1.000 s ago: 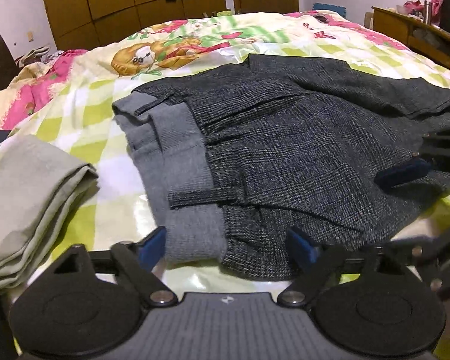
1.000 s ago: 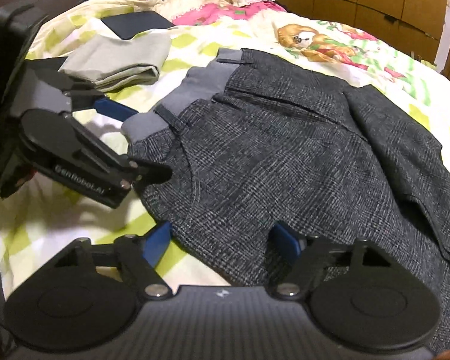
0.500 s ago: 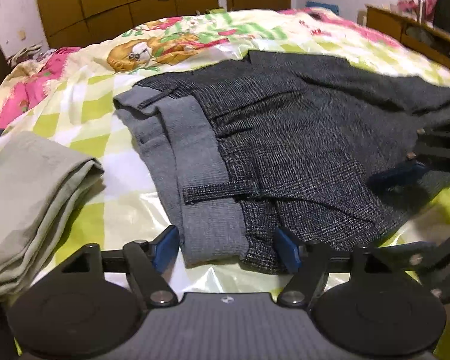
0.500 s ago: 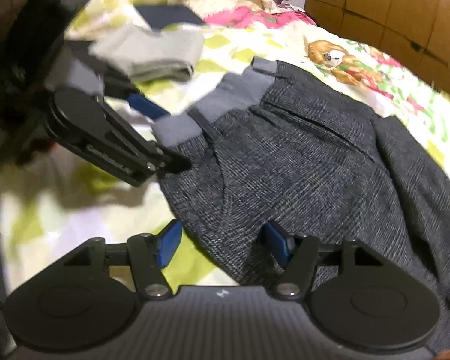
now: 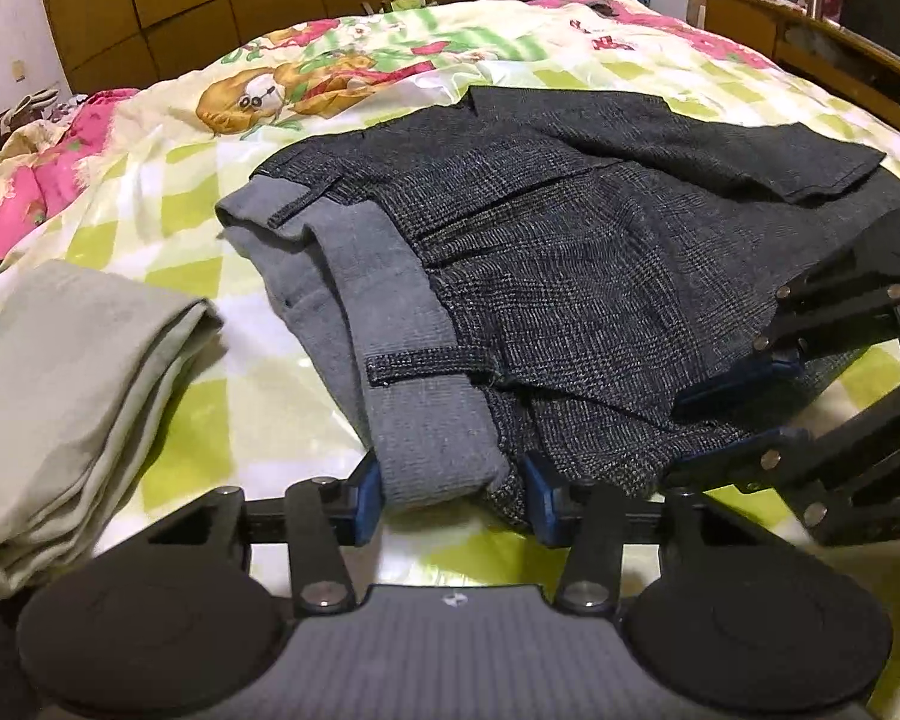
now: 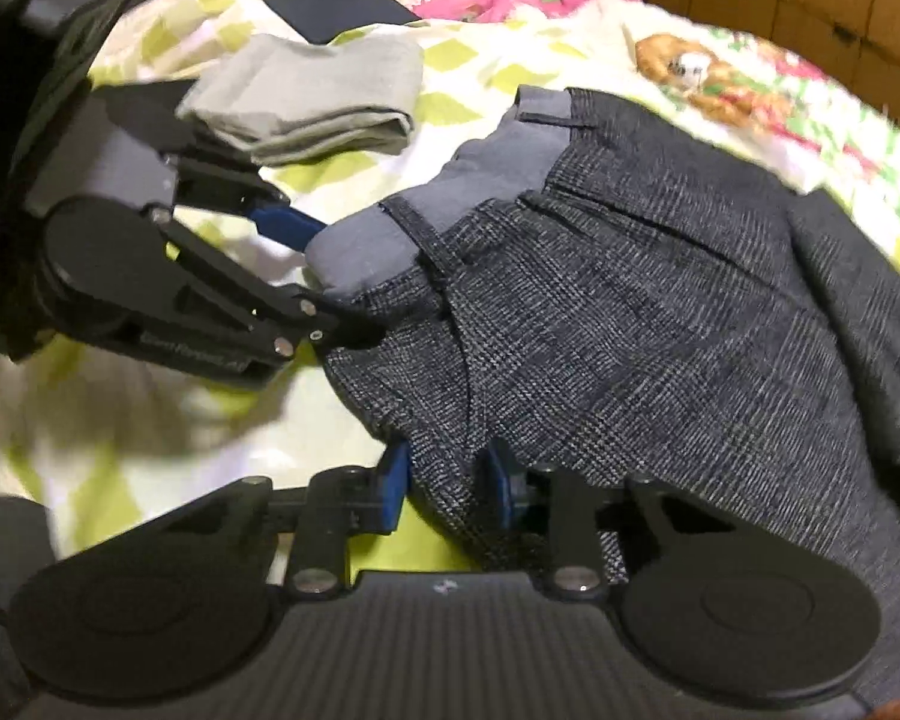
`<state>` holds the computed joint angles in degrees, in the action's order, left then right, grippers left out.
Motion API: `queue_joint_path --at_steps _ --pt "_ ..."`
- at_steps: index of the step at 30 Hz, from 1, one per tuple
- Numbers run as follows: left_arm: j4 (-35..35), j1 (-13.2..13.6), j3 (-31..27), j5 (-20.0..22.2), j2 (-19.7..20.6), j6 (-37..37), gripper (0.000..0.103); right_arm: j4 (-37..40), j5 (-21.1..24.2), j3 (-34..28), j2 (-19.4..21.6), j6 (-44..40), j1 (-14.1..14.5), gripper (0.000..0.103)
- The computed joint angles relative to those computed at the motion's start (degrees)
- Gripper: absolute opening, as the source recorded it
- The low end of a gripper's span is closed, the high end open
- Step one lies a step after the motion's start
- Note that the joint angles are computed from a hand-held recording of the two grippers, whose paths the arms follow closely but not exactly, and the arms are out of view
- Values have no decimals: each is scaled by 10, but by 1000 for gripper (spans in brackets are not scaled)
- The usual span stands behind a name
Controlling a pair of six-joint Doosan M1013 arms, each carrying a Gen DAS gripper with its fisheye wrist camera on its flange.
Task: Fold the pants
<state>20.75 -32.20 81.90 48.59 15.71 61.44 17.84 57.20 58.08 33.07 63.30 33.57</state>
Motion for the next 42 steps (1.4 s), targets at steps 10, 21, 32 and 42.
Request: queue_joint_path --at_steps 10,21,32,42 --pt "15 -28 39 102 -52 -53 61 115 49 35 -22 -9 10 30" --pt "125 -72 23 157 -57 -148 66 127 -74 118 -92 95 -31 34" --pt "126 -103 -52 102 -6 -161 66 -84 -214 277 -210 511 -147 43" --pt "-46 -121 -206 30 120 50 66 328 -344 369 -227 331 -226 65"
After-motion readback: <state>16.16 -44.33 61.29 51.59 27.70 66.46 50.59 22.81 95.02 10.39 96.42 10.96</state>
